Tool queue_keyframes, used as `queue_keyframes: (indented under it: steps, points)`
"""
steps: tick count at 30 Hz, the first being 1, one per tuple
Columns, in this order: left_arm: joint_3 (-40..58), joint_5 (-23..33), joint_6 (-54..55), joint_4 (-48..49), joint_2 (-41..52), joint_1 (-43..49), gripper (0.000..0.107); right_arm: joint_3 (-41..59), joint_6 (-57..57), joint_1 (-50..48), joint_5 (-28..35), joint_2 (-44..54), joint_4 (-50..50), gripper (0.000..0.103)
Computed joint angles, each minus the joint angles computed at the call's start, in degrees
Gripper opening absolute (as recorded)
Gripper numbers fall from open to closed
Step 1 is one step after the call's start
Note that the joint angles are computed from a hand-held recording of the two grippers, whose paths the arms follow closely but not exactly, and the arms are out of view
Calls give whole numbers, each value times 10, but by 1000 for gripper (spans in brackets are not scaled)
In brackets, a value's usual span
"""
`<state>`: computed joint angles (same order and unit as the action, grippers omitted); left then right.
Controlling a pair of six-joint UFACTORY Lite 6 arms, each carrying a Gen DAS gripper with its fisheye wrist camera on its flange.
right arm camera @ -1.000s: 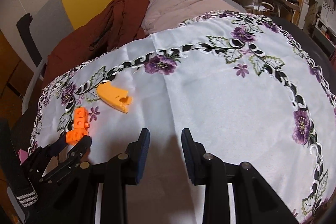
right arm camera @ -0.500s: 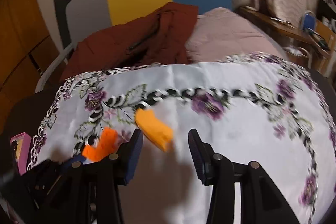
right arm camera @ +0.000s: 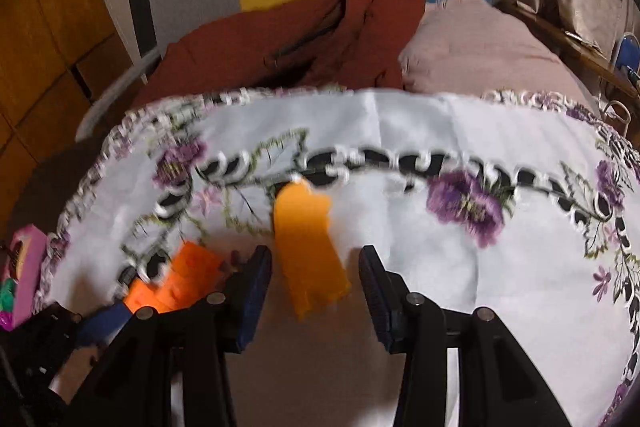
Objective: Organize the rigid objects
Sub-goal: 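Grasp the orange clip piece with the right tool while the left tool reaches the orange cube blocks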
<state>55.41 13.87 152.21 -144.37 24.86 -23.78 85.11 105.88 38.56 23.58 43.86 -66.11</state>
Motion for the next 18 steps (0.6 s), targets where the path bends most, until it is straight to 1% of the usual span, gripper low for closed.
queue_keyframes:
  steps: [1, 2, 3, 4, 7, 9, 11, 14, 15, 17, 18]
  points:
    - [0, 1, -5, 5, 0, 0, 47, 5, -10, 4, 8, 3, 2, 45]
    - [0, 3, -14, 15, 1, 1, 48, 7, -13, 4, 5, 3, 6, 42]
    - [1, 4, -19, 21, 1, 2, 48, 3, 2, 3, 0, 0, -3, 31]
    - [1, 4, -23, 26, 2, 2, 50, -1, 11, 1, -8, -4, -5, 28]
    - [7, 12, -74, 84, 7, 7, 57, -4, -7, 5, -3, -16, 21, 27]
    - [4, 8, -46, 56, 5, 1, 58, -12, -21, 7, 5, -32, 53, 27]
    - [5, 10, -51, 63, 7, 1, 58, -41, -1, 8, -1, -67, 65, 26]
    - [8, 16, -88, 101, 10, 7, 60, -109, 42, 17, 4, -144, 98, 25]
    - [10, 16, -93, 107, 11, 7, 61, -127, 47, 24, 12, -164, 114, 23]
    - [8, 8, -64, 80, 9, 0, 62, -141, 42, 54, 69, -184, 149, 22]
    - [10, -1, -45, 64, 8, -5, 65, -144, 52, 70, 96, -186, 143, 22]
